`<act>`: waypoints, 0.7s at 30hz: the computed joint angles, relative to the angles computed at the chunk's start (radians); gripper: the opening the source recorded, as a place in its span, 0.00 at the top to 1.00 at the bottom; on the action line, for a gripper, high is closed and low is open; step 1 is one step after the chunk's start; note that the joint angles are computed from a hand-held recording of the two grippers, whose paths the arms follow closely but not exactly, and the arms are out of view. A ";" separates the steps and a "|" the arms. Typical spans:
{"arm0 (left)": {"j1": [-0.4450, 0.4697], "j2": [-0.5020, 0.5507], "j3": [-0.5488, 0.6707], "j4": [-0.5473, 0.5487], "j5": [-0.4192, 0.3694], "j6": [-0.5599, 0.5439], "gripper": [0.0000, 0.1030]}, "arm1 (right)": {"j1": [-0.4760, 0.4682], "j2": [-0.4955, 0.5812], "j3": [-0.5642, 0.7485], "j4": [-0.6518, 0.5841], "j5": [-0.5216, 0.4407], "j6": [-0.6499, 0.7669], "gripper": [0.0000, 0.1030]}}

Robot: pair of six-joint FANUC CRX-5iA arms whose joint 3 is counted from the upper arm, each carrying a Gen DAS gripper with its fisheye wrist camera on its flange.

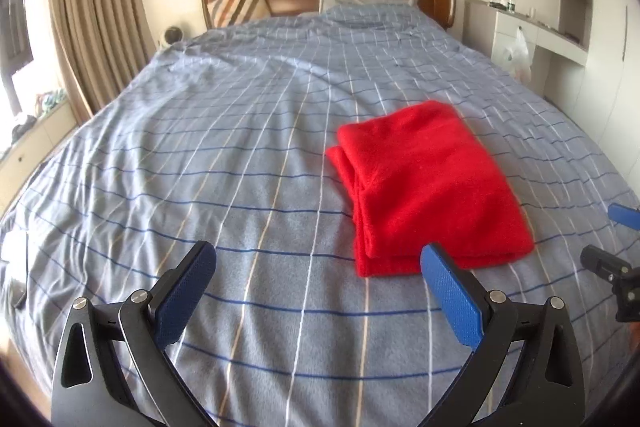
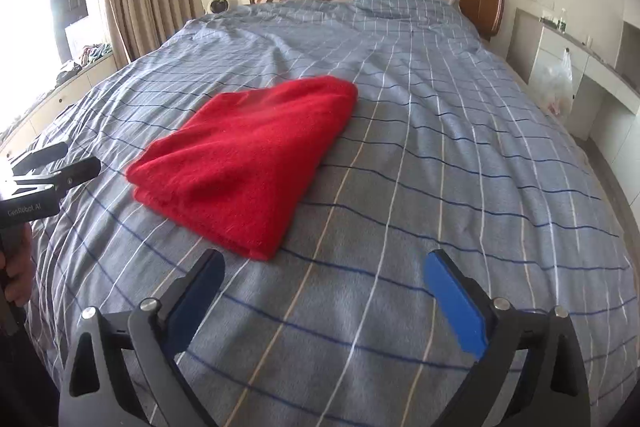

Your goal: Fold small clothes

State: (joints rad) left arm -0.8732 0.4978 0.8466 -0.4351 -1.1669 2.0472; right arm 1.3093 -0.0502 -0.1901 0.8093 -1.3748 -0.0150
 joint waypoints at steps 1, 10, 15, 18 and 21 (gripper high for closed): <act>-0.006 -0.008 0.001 0.002 -0.006 0.000 0.01 | 0.022 0.001 0.009 0.011 -0.021 -0.017 0.02; -0.143 -0.039 0.048 -0.220 -0.151 0.073 0.00 | 0.141 0.038 0.118 0.036 -0.149 -0.097 0.01; -0.140 -0.069 0.014 -0.164 -0.178 0.076 0.00 | 0.193 0.067 0.160 0.046 -0.219 -0.136 0.01; -0.130 -0.104 -0.041 -0.100 -0.175 0.099 0.00 | 0.215 0.089 0.191 0.007 -0.264 -0.163 0.01; -0.127 -0.138 -0.086 -0.075 -0.174 0.114 0.00 | 0.230 0.110 0.228 -0.026 -0.296 -0.165 0.01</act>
